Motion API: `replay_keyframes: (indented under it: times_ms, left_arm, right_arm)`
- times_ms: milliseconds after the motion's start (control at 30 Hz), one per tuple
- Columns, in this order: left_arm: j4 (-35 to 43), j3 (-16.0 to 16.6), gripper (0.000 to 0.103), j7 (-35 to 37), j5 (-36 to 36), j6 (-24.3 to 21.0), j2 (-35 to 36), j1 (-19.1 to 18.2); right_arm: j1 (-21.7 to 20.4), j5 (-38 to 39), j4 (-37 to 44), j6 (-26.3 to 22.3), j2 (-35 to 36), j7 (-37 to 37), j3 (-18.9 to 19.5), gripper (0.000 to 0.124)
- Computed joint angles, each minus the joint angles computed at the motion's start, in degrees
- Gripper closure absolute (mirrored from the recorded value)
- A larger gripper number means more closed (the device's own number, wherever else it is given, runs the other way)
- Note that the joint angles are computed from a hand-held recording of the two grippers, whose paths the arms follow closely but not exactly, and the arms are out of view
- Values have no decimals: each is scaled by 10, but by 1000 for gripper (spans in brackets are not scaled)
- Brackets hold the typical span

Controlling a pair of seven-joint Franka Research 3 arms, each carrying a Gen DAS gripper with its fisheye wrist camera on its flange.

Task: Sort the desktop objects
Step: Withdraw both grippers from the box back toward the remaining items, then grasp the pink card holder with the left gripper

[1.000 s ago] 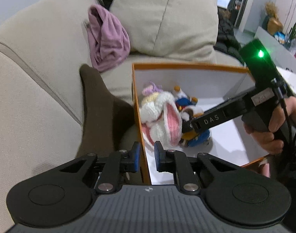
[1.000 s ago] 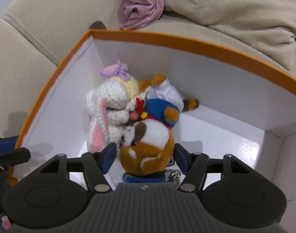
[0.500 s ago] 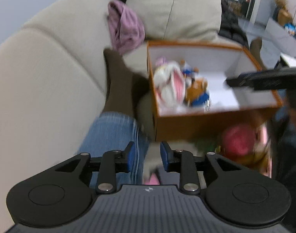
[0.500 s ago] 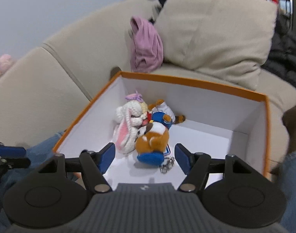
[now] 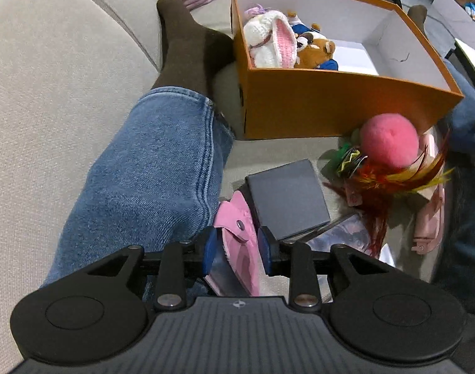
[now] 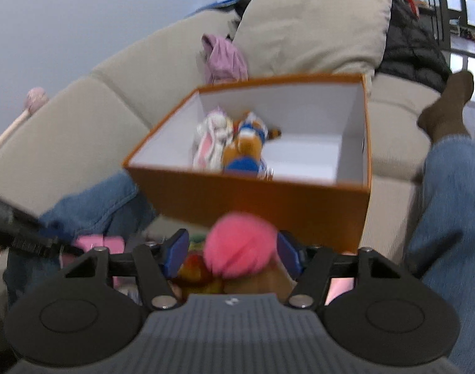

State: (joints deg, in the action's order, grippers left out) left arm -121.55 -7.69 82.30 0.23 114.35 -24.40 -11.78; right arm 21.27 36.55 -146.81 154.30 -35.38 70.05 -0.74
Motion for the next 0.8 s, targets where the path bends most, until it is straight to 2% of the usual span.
replay_keyframes:
  times_ms: [167,267,467,667,800]
  left_arm:
    - [7,-5,69,3,9,-9,9,0]
    - [11,-10,70,0,18,-21,8,0]
    - [-5,-7,80,11,11,-31,-18,-12]
    - [-42,-9,80,8,-5,-27,-50,-25]
    - [-58,1,80,-7,-35,-37,-63,-31]
  right_arm:
    - [9,-4,-13,-76,-21,-17,-9,68]
    - [10,-1,-22,-104,-28,-26,-5,71]
    - [16,13,-22,-132,-23,-51,0,72]
    - [2,3,-18,-144,-10,-39,16,73]
    - [-4,-5,-17,-150,-4,-28,20,73]
